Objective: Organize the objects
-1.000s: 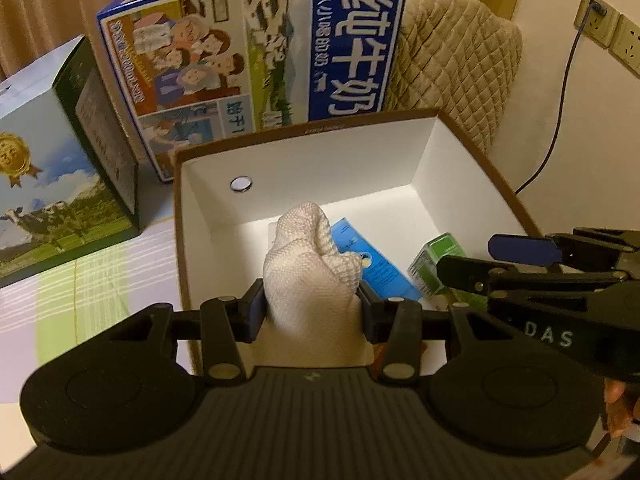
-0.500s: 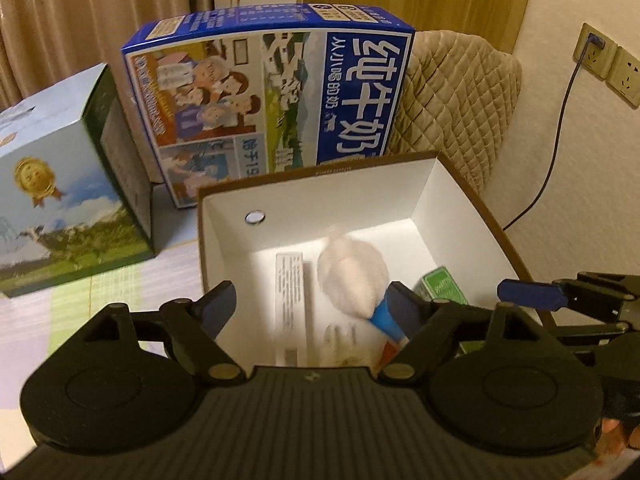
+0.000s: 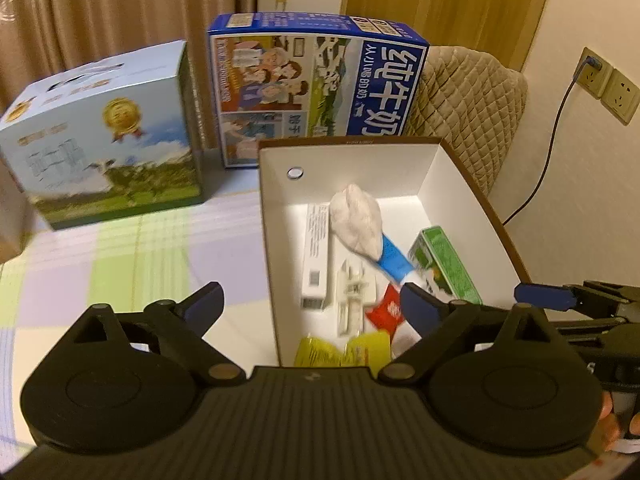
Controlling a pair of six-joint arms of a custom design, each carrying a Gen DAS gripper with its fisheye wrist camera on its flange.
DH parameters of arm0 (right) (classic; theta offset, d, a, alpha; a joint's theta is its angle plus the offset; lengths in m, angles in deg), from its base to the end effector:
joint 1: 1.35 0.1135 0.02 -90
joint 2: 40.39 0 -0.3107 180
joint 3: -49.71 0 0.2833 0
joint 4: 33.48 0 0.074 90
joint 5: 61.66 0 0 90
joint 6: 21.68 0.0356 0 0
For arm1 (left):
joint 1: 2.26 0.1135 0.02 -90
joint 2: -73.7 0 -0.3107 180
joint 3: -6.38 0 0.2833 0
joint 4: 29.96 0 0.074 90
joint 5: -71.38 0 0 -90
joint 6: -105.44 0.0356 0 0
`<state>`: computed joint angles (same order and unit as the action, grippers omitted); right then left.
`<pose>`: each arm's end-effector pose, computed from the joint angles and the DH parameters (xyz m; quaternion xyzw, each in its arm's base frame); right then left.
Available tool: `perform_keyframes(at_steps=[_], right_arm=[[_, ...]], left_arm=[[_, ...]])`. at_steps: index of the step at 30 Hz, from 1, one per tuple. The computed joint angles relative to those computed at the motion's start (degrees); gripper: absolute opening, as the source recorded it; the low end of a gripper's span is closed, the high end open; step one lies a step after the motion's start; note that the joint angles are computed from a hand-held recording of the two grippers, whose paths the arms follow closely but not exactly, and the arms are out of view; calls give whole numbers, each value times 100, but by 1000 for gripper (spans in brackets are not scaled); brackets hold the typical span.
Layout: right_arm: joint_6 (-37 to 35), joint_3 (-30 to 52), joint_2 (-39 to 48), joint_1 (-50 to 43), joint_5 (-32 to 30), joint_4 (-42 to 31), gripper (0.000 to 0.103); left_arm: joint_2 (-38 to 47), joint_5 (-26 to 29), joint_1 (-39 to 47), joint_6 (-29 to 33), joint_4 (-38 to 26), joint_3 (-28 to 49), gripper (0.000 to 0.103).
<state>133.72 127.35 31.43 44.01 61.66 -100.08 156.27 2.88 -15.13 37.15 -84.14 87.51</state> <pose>0.1935 0.1681 0.3469 0.2325 0.9003 0.0413 0.3656 0.3125 -0.0848 0.3261 0.3316 0.8798 -0.1553 0.3032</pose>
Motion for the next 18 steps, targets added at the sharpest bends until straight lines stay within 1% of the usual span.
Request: perform_keyframes(at_steps=[3, 10, 11, 18], right_arm=[[357, 175, 69, 361, 208, -425, 66], [1143, 344, 105, 1161, 506, -923, 66], [1275, 396, 142, 1264, 545, -1022, 66], [2387, 792, 464, 2160, 807, -1616, 66]], left_arm=[[-379, 89, 193, 106, -157, -219, 94], [-1177, 212, 689, 382, -544, -632, 97], [-1291, 267, 798, 457, -604, -685, 99], [-1923, 577, 1581, 1139, -1097, -926, 99]])
